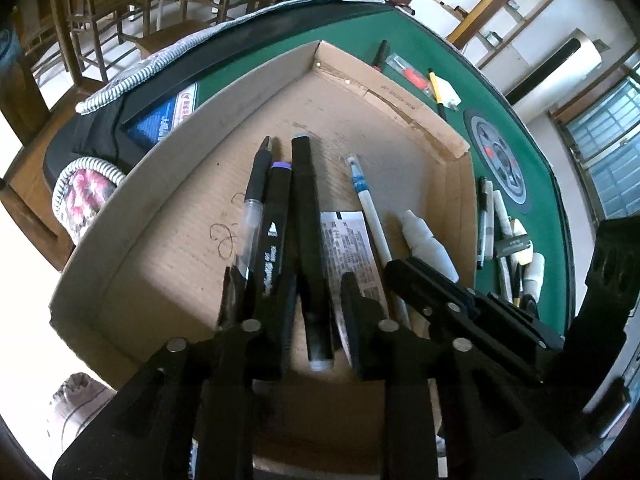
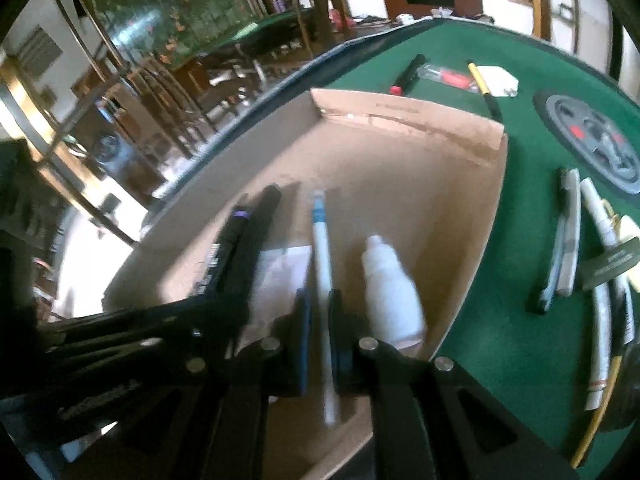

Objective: Organize rigid objects
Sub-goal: 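Lower the marker and white pen into the tray and open both tools, then move both open tools back over the pile of pens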

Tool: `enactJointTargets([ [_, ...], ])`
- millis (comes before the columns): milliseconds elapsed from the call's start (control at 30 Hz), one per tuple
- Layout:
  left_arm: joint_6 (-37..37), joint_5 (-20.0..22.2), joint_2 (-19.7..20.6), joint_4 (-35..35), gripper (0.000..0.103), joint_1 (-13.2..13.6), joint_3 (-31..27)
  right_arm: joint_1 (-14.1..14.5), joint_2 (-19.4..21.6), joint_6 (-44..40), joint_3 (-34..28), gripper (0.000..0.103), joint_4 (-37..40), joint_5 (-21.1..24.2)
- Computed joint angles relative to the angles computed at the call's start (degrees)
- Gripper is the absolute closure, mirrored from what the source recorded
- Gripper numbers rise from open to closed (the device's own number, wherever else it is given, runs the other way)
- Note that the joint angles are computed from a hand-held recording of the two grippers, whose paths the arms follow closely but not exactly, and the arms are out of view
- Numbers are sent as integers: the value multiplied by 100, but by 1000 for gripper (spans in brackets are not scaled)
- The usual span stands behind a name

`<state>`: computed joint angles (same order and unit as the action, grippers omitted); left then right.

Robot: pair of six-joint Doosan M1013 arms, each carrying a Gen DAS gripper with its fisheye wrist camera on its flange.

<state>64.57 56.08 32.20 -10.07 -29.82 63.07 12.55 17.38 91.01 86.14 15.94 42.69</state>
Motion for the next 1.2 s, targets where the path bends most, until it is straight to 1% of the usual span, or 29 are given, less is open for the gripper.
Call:
enactJointTargets([
  [33, 17, -82, -47, -47, 73, 1, 63, -19, -36, -67, 45, 91, 108, -57],
  [67, 38, -202, -109, -103, 67, -2, 141, -49, -96, -161, 114, 91, 250, -138],
  [100, 47, -316, -171, -113, 64, -13, 215, -97, -173, -345, 208, 90, 509, -235],
  [167, 38, -507, -283, -98, 62, -46, 341, -185, -306, -702, 367, 83, 993, -344],
  [233, 90, -706, -387, -185, 59, -76, 463, -281, -479, -1132, 569, 63, 1537, -471],
  [267, 125, -802, -437, -203, 59, -106, 516, -327, -584, -1370, 686, 60, 1798, -542],
  [367, 291, -984, -560, -174, 59, -223, 611, -412, -886, -1817, 989, 58, 2194, -696],
  [467, 391, -1100, -651, -178, 58, -352, 661, -505, -1151, -2110, 1254, 52, 2415, -783],
  [533, 462, -1120, -669, -188, 57, -443, 644, -594, -1291, -2239, 1392, 51, 2504, -798],
  [667, 599, -1051, -636, -224, 56, -638, 547, -867, -1557, -2589, 1683, 48, 2819, -749],
  [767, 787, -934, -562, -282, 56, -780, 460, -1023, -1691, -2506, 1834, 48, 2726, -816],
  [833, 880, -785, -479, -307, 56, -861, 366, -1148, -1771, -2458, 1940, 48, 2708, -874],
  [1000, 1082, -433, -250, -466, 56, -988, 115, -1428, -1894, -1945, 2107, 47, 2409, -1031],
  [1133, 1236, -160, -49, -570, 56, -1066, -113, -1497, -1830, -1139, 2065, 47, 1613, -1103],
  [1200, 1343, -61, 42, -665, 56, -1088, -218, -1545, -1792, -915, 2041, 47, 1424, -1098],
])
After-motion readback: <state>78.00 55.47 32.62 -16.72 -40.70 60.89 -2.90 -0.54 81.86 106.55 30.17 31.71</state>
